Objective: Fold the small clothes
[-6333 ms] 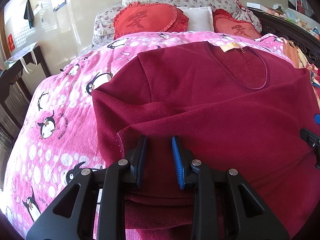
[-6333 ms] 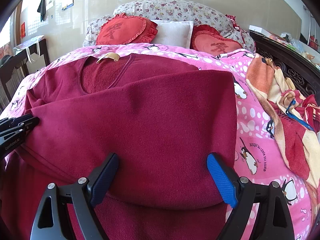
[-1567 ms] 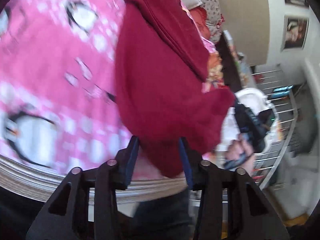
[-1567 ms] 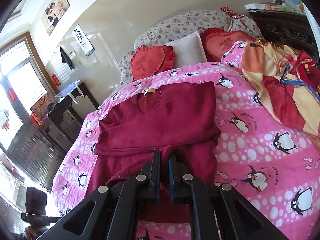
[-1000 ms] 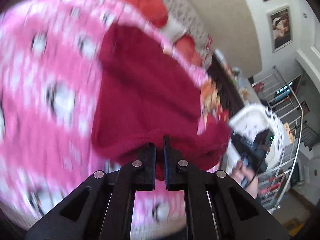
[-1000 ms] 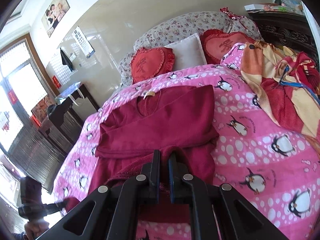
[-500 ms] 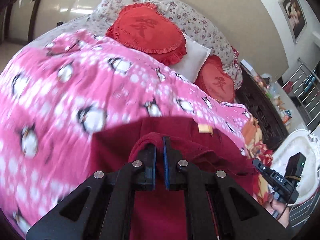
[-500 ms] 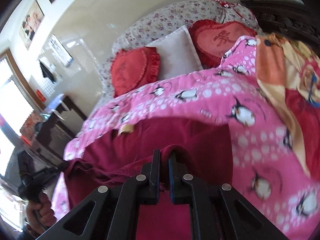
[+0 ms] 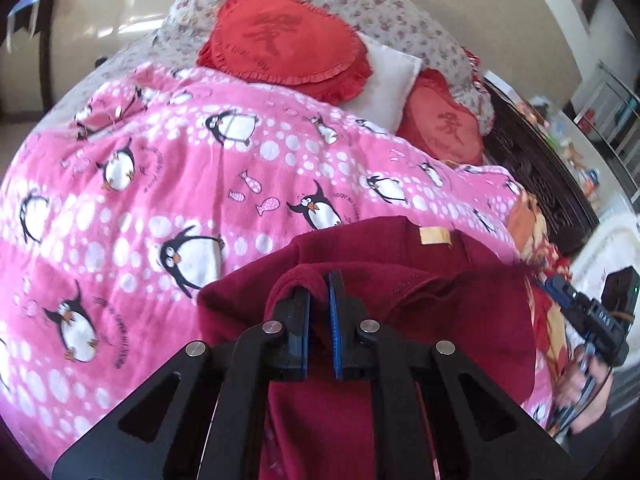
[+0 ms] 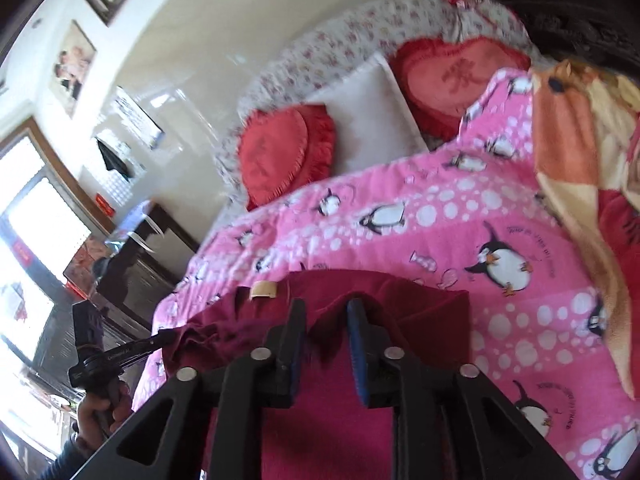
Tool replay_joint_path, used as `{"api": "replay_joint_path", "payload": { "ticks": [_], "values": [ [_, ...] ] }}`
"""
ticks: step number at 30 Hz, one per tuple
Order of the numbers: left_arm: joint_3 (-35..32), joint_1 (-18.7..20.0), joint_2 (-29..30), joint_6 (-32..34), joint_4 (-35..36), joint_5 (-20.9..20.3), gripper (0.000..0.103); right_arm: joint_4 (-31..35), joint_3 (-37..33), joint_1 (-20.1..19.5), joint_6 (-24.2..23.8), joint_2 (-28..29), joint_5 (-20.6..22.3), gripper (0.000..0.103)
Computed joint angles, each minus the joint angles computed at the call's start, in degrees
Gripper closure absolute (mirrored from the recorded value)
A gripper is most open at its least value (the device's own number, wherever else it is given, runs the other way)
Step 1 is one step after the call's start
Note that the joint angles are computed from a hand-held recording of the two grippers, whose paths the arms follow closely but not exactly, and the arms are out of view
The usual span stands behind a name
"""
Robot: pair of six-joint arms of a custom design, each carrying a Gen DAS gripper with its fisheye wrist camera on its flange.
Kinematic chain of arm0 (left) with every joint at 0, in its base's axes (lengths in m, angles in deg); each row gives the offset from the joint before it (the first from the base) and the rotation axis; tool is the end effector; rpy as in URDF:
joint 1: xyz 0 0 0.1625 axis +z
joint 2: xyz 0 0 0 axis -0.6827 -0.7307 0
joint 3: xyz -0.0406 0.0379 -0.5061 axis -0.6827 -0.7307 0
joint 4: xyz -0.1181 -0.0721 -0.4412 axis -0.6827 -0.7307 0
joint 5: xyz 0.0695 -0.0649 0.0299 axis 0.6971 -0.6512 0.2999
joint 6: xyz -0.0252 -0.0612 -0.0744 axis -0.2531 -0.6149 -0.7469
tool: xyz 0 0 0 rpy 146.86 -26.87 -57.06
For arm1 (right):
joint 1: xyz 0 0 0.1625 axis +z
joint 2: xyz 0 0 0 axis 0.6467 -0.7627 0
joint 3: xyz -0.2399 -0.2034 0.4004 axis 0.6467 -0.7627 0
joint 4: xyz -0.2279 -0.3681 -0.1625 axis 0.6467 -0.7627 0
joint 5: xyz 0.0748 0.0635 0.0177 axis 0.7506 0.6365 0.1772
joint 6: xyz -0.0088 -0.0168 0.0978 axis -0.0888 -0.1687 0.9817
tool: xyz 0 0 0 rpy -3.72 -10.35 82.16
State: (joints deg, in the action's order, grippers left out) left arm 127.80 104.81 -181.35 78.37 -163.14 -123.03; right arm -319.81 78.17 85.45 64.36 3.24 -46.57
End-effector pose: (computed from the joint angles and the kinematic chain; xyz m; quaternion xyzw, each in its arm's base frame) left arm -0.0604 -0.4610 0.3785 0.2476 0.9415 -0.1942 0.1210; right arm 0.2632 -0.2526 0.1383 0.0038 -0.8636 0.4862 0.1336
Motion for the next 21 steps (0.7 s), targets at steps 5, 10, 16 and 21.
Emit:
{"api": "replay_joint_path", "payload": {
  "ticks": [5, 10, 16, 21],
  "values": [
    [-1.52, 0.09, 0.17, 1.21, 4.5, -1.25, 0.088, 5.1, 1.33, 2.62, 2.07, -0.87, -4.64, 0.078],
    [-7.46, 4.9, 4.23, -6.27, 10.59, -12.4, 0.068, 7.92, 0.54, 2.51, 0.87, -0.18, -4.28, 0.078],
    [-4.98, 1.57, 1.74, -9.64, -0.33, -3.71, 0.064, 12.0, -4.56, 0.98, -2.4, 0.61, -2.38, 0.078],
    [-1.81, -0.38, 0.37, -7.14, -5.06, -4.53, 0.052, 17.17, -9.75, -1.85, -6.08, 1.43, -1.66, 0.078]
  ]
}}
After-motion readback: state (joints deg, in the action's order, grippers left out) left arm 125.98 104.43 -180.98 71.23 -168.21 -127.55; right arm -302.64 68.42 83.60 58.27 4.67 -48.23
